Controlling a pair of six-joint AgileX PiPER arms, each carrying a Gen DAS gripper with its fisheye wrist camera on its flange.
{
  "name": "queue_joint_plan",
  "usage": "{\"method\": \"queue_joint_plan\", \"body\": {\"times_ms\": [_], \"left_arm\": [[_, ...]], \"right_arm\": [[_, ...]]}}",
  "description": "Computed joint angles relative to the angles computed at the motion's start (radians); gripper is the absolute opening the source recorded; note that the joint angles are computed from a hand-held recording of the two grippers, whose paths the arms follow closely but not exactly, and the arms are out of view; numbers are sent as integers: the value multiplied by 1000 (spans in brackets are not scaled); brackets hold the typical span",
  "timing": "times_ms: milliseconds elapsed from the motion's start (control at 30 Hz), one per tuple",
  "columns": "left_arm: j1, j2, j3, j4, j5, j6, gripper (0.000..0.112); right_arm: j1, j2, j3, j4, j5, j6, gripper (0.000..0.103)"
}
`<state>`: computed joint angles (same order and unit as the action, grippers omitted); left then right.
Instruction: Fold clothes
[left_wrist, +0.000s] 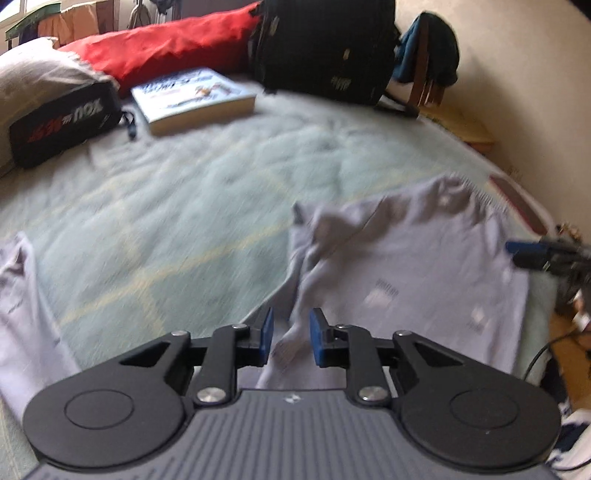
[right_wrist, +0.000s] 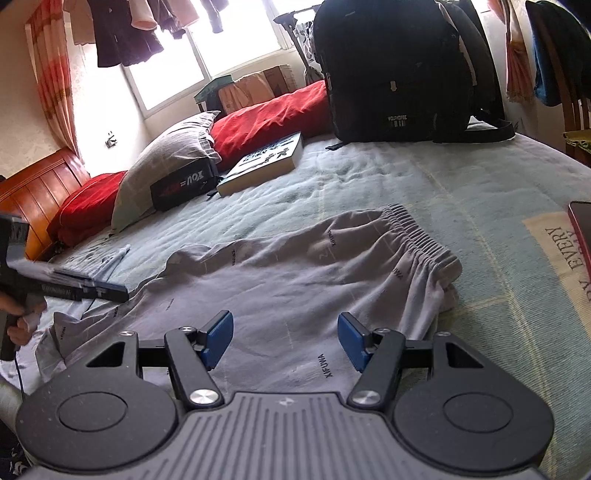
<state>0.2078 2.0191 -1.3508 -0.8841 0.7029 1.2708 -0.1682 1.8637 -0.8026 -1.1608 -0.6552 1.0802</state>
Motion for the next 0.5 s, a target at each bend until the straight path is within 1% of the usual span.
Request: {"method": "queue_joint_plan", "body": {"times_ms": [33,100,233,267,333,400,500], "left_arm": [[1,14,-2,3,-10,-5,20],[7,33,-9,6,-3,-8,21],[-9,-4,58,-13,-47,80,20],[-12,-13,69,-11,-45,95,20],[-23,-29,97,-10,-72,112,20],[-31,-48,124,-33,-110,128,1],[-30,-77,155,-104,-149,181,1]], "right_arm": [[1,1,0,0,-1,1,68],[4,-1,0,0,1,4,68],[7,-8,3,4,10,-3,68],[5,-7,2,5,9,-1,68],[7,-4,-1,7,11,2,68],[11,-1,-4,8,17,1,68],[17,0,-4,15,25,-5,68]]}}
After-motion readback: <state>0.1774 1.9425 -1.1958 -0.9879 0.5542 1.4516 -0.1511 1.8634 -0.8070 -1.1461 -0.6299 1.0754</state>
